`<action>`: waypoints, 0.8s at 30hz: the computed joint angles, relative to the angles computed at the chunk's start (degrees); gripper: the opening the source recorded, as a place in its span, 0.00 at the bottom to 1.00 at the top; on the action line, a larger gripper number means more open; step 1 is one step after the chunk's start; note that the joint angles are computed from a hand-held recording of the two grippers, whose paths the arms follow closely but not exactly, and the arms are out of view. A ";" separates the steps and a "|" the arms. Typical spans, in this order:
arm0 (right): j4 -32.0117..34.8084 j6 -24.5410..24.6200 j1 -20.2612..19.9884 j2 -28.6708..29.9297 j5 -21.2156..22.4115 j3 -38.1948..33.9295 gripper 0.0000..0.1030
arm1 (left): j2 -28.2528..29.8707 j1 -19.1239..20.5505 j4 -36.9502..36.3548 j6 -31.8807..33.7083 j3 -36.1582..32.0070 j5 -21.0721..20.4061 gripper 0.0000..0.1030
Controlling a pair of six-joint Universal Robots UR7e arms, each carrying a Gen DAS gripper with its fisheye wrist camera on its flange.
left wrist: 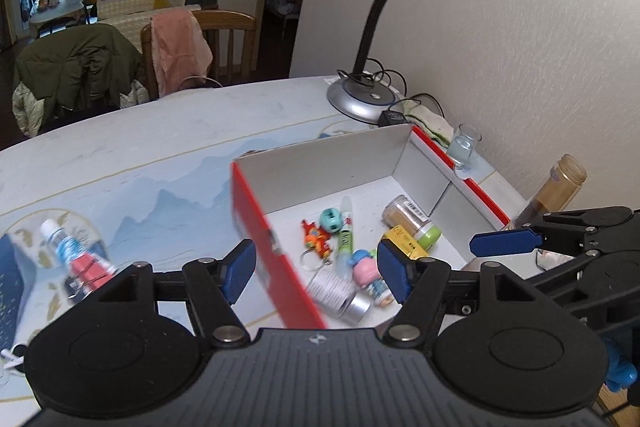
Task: Organize rigid objects
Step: 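Withdraw both tools from the box toward the tape roller and sunglasses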
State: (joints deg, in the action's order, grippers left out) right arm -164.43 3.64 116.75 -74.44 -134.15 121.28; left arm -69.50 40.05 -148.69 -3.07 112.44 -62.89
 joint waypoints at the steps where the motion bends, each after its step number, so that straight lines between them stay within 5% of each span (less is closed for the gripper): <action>1: -0.33 0.42 0.43 0.61 -0.22 -0.07 0.84 | -1.03 0.23 0.10 -0.17 0.52 0.24 0.73; 17: -1.65 5.73 4.99 15.18 0.51 -8.63 0.88 | -14.38 7.81 2.89 7.73 4.92 1.40 0.83; 20: -0.66 6.36 5.25 17.76 0.88 -10.85 0.88 | -15.79 10.09 2.12 9.79 5.19 0.58 1.00; 24: 1.07 8.08 5.16 21.03 1.21 -13.72 0.88 | -17.04 12.92 1.19 11.56 5.64 0.73 1.00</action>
